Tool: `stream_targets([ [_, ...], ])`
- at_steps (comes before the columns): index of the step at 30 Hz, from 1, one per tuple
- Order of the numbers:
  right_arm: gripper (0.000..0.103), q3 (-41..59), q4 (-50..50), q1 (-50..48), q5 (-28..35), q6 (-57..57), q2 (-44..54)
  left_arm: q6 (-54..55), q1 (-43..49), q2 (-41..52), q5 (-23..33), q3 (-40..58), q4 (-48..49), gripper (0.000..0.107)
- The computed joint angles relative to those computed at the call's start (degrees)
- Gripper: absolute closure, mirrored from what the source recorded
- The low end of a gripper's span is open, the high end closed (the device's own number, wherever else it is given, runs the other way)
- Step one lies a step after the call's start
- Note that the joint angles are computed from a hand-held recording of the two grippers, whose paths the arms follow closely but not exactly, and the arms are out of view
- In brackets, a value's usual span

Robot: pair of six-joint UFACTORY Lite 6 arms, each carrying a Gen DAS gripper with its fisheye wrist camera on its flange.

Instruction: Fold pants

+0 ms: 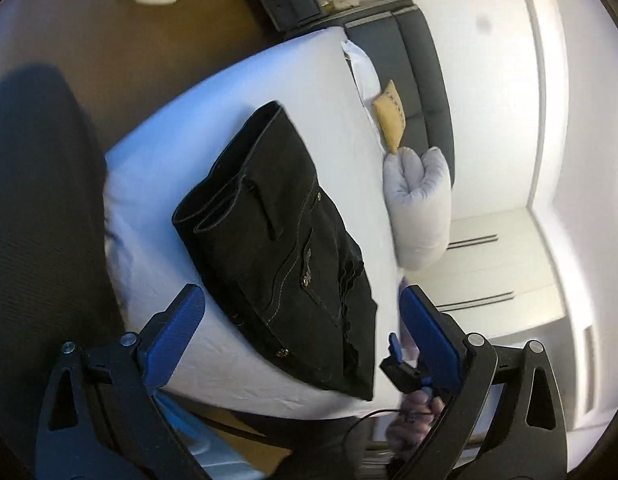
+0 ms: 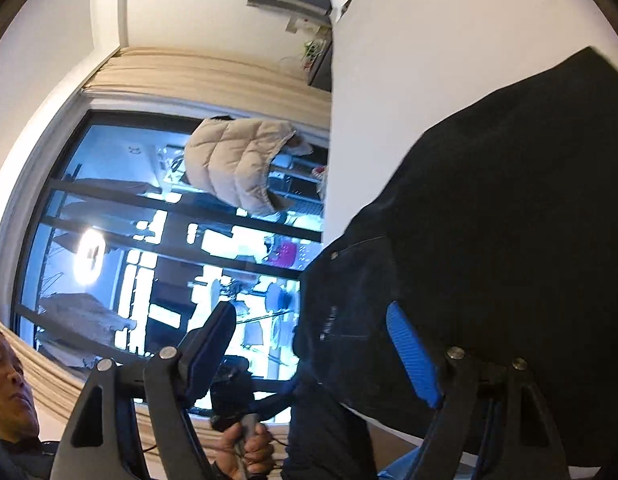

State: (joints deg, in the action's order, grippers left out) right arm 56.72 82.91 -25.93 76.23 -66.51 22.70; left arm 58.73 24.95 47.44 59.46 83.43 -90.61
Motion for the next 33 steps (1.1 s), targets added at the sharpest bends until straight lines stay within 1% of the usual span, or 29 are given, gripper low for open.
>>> stream_targets([
  [2,0.022,0.74,1.10,1.64,0.10,0.35,0.32,-0.07,0.70,2.44,1.41,0.67,-1.22,0.008],
  [5,0.023,0.79,0.77,0.76,1.89,0.06,1.05,0.41,1.40,6.80,3.35,2.02,-3.81,0.009],
  [7,0.023,1.62,1.20,1.50,1.59,0.74,1.46,0.05,1.56,9.36,4.72,3.62,-5.19,0.009],
  [9,0.023,2.20,1.32,1.64,2.06,0.86,1.95,-0.50,-0.72,9.10,3.95,2.76,-7.73,0.009],
  [13,0.023,3.21,2.10,3.12,2.06,1.33,2.45,-0.55,-0.75,12.79,6.99,4.18,-11.16,0.011],
  [15,0.023,3.23,2.20,3.53,2.01,1.06,2.76,-1.15,-0.46,13.26,7.78,4.19,-11.50,0.012],
  [17,0.023,3.02,2.22,3.65,1.78,1.07,2.82,-1.19,0.41,11.72,8.43,1.61,-11.55,0.014],
  [18,0.023,2.89,2.44,3.70,1.93,1.11,2.71,-1.79,0.50,11.26,8.14,1.04,-11.37,0.017],
  [20,0.023,2.72,2.32,3.44,2.07,0.93,2.54,-2.16,0.93,8.84,7.95,-1.57,-10.58,0.018],
  [21,0.023,2.67,2.30,3.31,2.23,0.82,2.54,-2.08,0.74,7.83,6.98,-2.21,-9.60,0.018],
  [23,0.023,2.52,2.39,3.07,2.37,0.68,2.67,-1.94,-0.22,8.12,5.63,-1.16,-8.48,0.018],
  [29,0.023,1.65,2.96,3.49,2.41,-0.05,2.61,-2.90,-1.04,13.27,7.81,3.25,-11.28,0.018],
  [32,0.023,1.34,3.37,3.69,2.44,-0.11,2.79,-3.58,-1.23,14.14,8.80,4.30,-12.57,0.018],
  [33,0.023,1.34,3.44,3.77,2.49,-0.19,2.80,-3.52,-1.23,14.21,9.09,4.44,-12.72,0.022],
])
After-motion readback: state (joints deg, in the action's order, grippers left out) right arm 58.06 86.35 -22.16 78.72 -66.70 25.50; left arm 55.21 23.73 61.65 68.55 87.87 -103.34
